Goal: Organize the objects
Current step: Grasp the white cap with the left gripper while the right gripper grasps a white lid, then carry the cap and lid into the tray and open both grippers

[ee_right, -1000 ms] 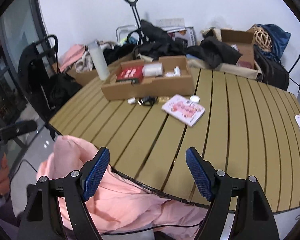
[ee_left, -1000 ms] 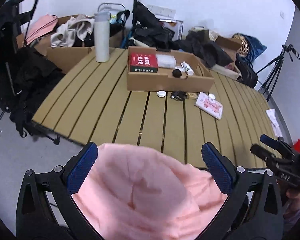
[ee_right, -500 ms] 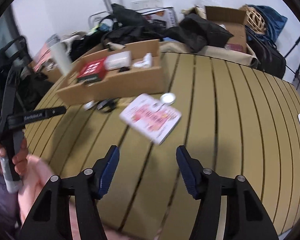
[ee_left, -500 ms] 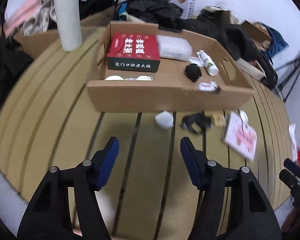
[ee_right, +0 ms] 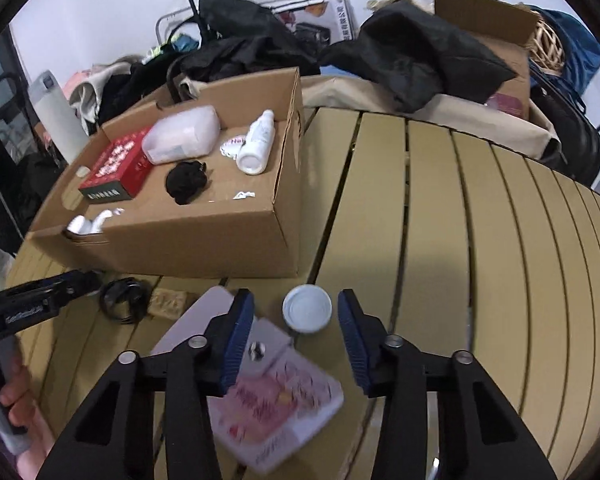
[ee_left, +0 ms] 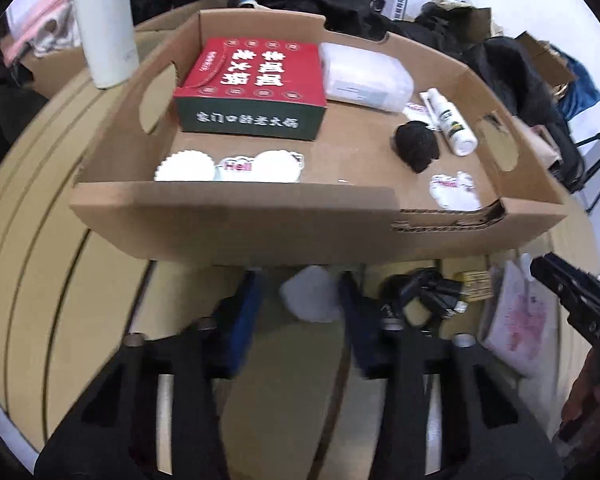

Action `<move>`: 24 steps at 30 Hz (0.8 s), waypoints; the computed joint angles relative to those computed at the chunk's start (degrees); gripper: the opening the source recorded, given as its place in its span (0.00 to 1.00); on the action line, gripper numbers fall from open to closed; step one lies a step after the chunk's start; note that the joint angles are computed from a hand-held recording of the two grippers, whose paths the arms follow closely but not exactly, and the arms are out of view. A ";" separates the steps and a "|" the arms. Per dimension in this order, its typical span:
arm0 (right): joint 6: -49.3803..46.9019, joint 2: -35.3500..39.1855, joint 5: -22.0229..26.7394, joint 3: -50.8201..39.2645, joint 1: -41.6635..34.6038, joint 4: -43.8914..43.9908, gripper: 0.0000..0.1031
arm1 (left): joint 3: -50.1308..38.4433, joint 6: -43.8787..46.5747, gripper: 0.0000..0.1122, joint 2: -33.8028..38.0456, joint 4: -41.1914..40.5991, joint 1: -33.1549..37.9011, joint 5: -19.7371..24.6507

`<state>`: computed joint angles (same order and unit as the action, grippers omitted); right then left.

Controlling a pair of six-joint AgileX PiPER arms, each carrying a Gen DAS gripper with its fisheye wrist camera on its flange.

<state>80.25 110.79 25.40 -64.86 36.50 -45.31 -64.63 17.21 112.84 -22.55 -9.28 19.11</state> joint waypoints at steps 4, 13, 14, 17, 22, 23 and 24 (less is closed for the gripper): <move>-1.10 2.94 -0.22 -1.37 -0.56 0.30 0.31 | 0.59 3.75 0.23 -0.34 -3.59 1.18 0.17; 4.40 -0.43 -1.19 2.79 0.15 -2.49 0.31 | 4.93 15.84 0.23 -5.59 -15.15 4.22 2.51; 4.42 -2.26 -0.03 3.64 0.98 -2.35 0.31 | 6.37 16.98 0.23 -7.71 -16.36 4.76 2.85; 3.23 -7.31 3.62 5.22 3.47 -1.56 0.31 | 12.02 22.43 0.23 -16.30 -22.48 8.26 6.58; 5.43 -15.46 14.71 7.32 13.52 -2.24 0.31 | 21.55 26.26 0.23 -31.16 -22.99 10.52 10.24; 7.74 -17.07 17.16 8.07 16.24 -2.76 0.31 | 23.14 26.69 0.23 -33.78 -22.91 10.98 11.12; 9.52 -18.21 18.22 8.82 17.95 -3.12 0.31 | 24.37 27.29 0.23 -36.37 -22.78 11.92 12.64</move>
